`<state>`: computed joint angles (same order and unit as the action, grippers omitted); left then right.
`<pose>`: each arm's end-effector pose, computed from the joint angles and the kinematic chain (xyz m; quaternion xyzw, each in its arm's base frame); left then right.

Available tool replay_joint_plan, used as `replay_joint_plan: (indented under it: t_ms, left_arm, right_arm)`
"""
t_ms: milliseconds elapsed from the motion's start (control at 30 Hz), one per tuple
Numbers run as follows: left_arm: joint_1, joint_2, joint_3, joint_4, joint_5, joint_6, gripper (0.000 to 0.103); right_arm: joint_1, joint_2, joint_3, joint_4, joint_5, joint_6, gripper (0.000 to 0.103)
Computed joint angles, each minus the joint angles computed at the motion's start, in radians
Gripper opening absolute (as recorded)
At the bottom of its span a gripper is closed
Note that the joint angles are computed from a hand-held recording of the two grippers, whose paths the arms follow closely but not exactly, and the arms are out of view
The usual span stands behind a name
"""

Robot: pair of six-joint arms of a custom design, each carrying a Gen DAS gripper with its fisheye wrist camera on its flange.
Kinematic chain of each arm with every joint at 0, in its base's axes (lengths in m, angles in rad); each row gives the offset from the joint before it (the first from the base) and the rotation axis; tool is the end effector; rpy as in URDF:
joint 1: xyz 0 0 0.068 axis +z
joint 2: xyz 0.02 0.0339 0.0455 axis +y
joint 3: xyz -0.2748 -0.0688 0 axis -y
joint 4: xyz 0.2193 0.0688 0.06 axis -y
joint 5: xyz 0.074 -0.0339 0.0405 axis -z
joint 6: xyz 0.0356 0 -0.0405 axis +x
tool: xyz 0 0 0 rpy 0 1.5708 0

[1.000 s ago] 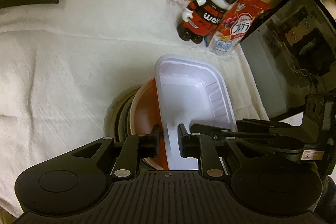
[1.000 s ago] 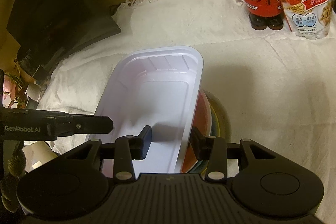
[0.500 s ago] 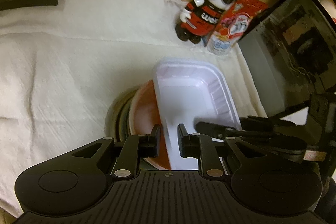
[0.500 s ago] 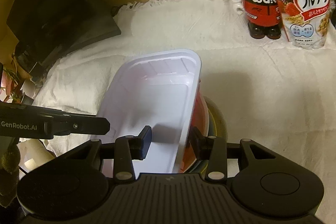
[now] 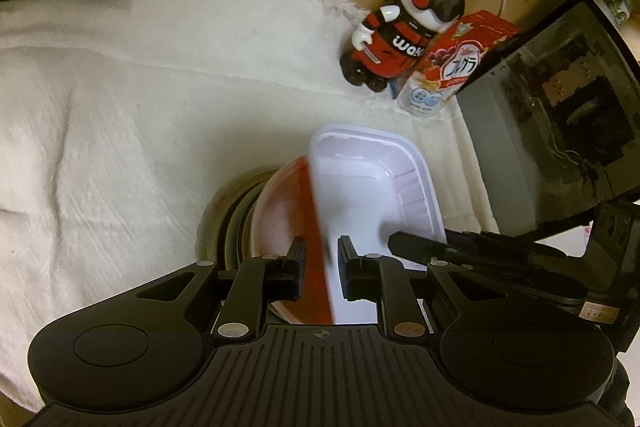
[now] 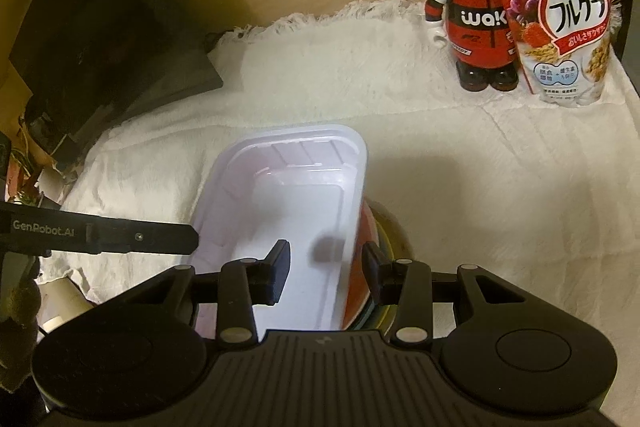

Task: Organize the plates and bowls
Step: 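Carry the pink tray over the bowl stack and lower it onto the top bowl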

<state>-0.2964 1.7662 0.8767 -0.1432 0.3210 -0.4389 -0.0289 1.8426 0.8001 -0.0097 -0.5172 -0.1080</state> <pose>0.2964 -0.1023 0.1580 -0.0254 0.9522 -0.2381 0.1895 0.3085 0.0087 0.1279 -0.1025 0.9311 0.2296 0.2642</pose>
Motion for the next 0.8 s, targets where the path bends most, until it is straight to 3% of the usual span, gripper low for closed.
replay_joint_plan:
  t_ms: [800]
  left_arm:
    - [0.0, 0.015, 0.01, 0.011, -0.021, 0.005, 0.018]
  right_arm:
    - [0.047, 0.019, 0.011, 0.015, 0.023, 0.019, 0.038]
